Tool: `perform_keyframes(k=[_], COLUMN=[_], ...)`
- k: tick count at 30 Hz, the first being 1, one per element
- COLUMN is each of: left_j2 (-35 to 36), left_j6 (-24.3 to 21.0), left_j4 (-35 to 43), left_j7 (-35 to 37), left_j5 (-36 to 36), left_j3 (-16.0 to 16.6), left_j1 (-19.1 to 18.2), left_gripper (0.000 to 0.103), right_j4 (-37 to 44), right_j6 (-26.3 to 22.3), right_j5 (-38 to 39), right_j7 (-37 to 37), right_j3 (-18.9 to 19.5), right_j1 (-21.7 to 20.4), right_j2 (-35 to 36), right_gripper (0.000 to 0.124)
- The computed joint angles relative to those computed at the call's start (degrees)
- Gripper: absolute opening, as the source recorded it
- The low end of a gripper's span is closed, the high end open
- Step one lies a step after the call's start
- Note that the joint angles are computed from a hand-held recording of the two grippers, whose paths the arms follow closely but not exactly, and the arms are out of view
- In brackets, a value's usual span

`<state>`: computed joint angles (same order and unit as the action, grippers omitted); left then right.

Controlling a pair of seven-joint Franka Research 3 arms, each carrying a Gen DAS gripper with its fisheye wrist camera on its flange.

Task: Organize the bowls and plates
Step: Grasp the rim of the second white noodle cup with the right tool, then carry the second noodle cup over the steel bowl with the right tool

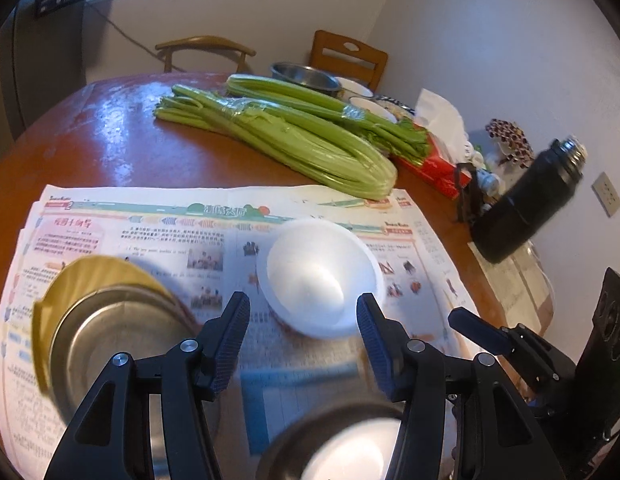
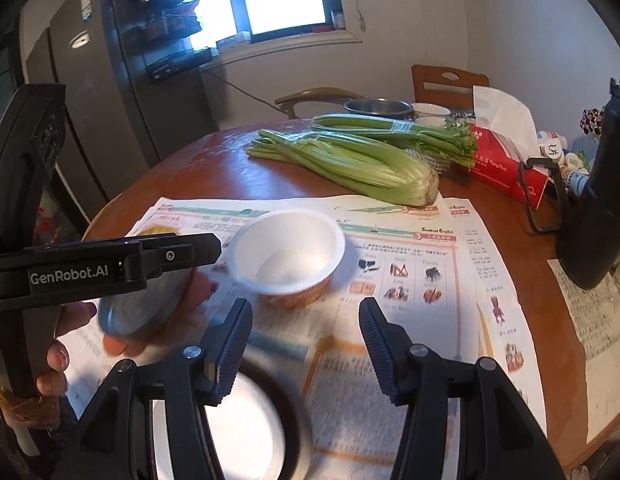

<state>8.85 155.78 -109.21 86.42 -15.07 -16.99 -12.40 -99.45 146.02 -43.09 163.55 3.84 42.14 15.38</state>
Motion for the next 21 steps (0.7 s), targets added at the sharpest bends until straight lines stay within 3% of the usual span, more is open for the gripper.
perform_keyframes(k=[5,15,19,21], left_j2=[5.21,12.5,14.11,14.66], left_j6=[-2.85,-7.95,-9.13,-9.6], left_j4=[5.62,13.35,14.79,15.17], left_j7=[-2.26,-3.43,-2.55,-2.36], left_j5=[1.42,3.57,3.27,3.07], left_j3=[0.12,-1.56,-2.08,-2.25], left_j1=[0.32,1.29,1.61,1.66], left_gripper=[0.057,0.057,0.043,0.042], right_j4=[2.64,9.03,10.25,10.89], right_j6=[1.32,2.8,3.24,3.02], right_j5=[6.97,18.29,20.18,20.96], right_j7=[-5.51,-16.42,-19.11,-20.41], right_j3=[-0.13,-1.95,-2.91,-3.17], right_j1=[-2.12,-1.85,-0.84,-0.46], right_j2=[3.25,10.02,11.21,11.71], right_gripper=[0.055,0.055,0.055,0.055])
